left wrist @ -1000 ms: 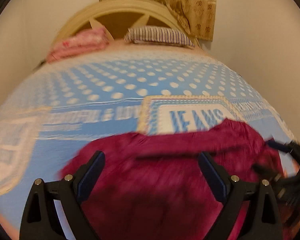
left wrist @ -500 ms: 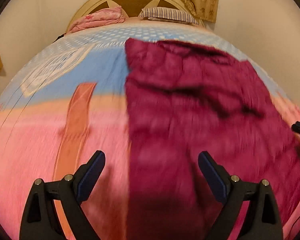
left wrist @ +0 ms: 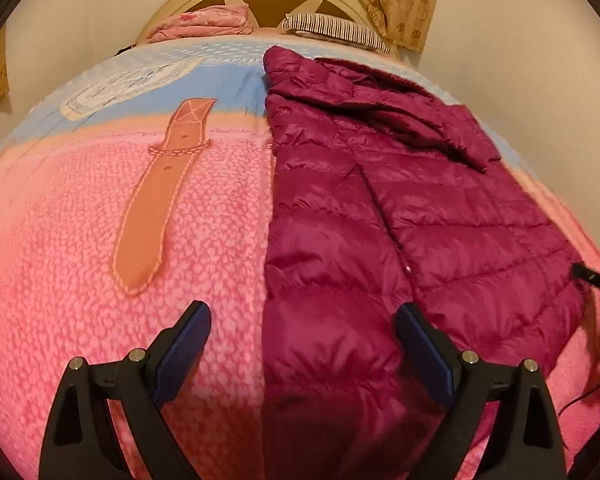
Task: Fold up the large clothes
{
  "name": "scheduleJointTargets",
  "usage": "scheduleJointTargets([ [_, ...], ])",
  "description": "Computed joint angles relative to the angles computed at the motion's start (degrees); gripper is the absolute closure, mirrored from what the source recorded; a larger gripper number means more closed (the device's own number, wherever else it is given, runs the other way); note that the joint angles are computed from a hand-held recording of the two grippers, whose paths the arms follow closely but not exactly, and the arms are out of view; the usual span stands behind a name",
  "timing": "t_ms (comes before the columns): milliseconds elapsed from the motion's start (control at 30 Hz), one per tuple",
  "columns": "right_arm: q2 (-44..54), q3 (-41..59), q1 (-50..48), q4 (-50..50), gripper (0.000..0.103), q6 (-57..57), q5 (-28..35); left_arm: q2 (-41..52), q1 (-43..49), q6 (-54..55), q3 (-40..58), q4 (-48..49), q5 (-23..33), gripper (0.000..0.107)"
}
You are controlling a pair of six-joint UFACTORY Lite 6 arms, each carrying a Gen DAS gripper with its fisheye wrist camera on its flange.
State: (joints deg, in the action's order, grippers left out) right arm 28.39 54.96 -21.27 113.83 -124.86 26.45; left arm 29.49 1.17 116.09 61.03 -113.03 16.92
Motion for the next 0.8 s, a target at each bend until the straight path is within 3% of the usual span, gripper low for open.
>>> scheduleJointTargets([
  [67,-0.20,-1.59,0.58,1.85,0.042,-1.62,1.54,-1.04,0.26,3.03,-2.23,-2.32,1.79,0.013],
  [100,-0.36,-2.36,0.57,2.46,0.056,-2.29,2.32,-1.93,0.38,4.29,-3.67,-2.67,2.95,0.019],
  [133,-0.72,-3.57,0.30,3.10,0.074,-3.45,3.21,-2.09,0.39,4.11,-4.47,-1.93,4.29,0.040],
  [167,-0.69,-4.23,-0.22,1.34,0.078,-2.20,5.07,-3.30,-0.21,5.93,-5.81,-3.60,3.32,0.041],
  [233,-1.62,-6.30,-1.25,-0.03,0.086,-1.32,7.55,-5.99,-0.24,11.85,-8.69,-7.93,3.57,0.064],
  [267,-3.03,-8.20,-1.47,0.69,0.087,-2.45,8.30,-7.74,0.70,11.23,-10.06,-6.49,4.61,0.074],
  [300,-4.60,-10.15,-1.98,0.71,0.088,-3.06,9.47,-8.56,2.11,8.20,-10.58,-2.95,6.37,0.091],
  [333,-6.14,-11.96,-2.42,0.80,0.089,-3.54,10.42,-10.47,4.22,3.49,-11.90,1.96,8.98,0.095],
  [533,-25.92,-25.72,-8.37,-7.73,0.090,0.62,15.86,-34.69,12.04,-6.26,-25.68,17.88,20.49,0.102],
  [700,-47.23,-32.84,-17.43,-23.40,0.092,13.99,23.91,-49.51,19.12,-16.22,-26.57,26.39,32.29,0.103],
  [733,-50.51,-33.01,-20.19,-26.08,0.094,16.59,27.05,-49.90,19.29,-17.02,-25.58,26.89,32.26,0.103],
  [800,-55.15,-32.24,-23.22,-28.76,0.095,19.89,30.69,-50.33,16.90,-18.94,-24.19,28.69,26.28,0.102],
])
